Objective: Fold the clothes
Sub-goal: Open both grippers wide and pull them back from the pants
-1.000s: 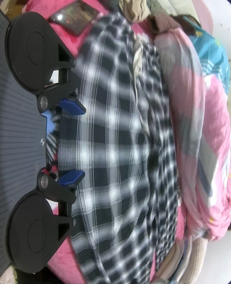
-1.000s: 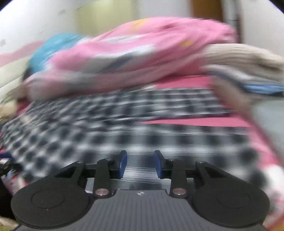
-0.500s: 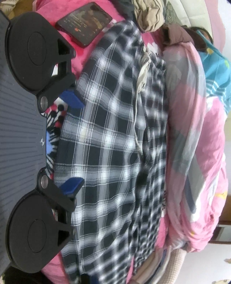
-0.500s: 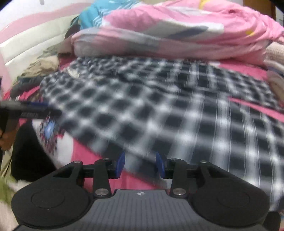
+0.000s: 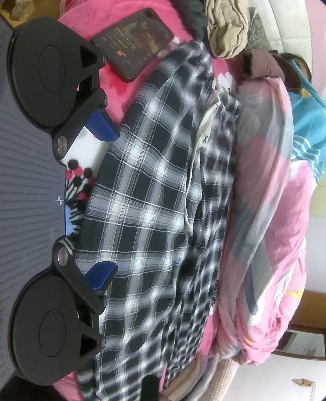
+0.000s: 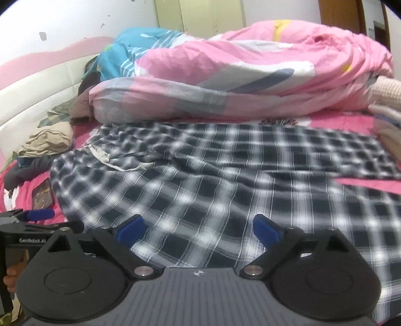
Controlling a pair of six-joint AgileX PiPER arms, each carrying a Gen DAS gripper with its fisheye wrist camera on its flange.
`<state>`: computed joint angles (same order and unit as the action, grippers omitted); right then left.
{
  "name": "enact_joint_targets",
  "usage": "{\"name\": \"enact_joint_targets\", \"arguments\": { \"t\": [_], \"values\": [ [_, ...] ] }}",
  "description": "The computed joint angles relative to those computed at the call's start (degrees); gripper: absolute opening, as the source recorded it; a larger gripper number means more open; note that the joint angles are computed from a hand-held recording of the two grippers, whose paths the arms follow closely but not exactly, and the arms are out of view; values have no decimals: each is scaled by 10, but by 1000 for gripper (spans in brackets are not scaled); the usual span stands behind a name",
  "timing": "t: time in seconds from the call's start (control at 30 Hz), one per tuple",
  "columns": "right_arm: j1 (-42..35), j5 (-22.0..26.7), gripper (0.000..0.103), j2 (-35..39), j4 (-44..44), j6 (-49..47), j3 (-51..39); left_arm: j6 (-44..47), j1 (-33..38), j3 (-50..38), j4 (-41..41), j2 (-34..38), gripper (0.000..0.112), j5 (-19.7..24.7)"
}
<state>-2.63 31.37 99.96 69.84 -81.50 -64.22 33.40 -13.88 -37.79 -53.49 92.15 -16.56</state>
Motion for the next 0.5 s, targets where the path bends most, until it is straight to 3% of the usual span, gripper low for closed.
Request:
{"name": "enact_joint_targets", "arguments": {
  "t": [0.27,0.5],
  "values": [
    [14,-24,103,-25,115,-80,38,-117,6,26,144,-9,103,-11],
    [12,-20,103,-39,196,-143,58,-56,-12,26,95,-8,103,-27]
  ]
}}
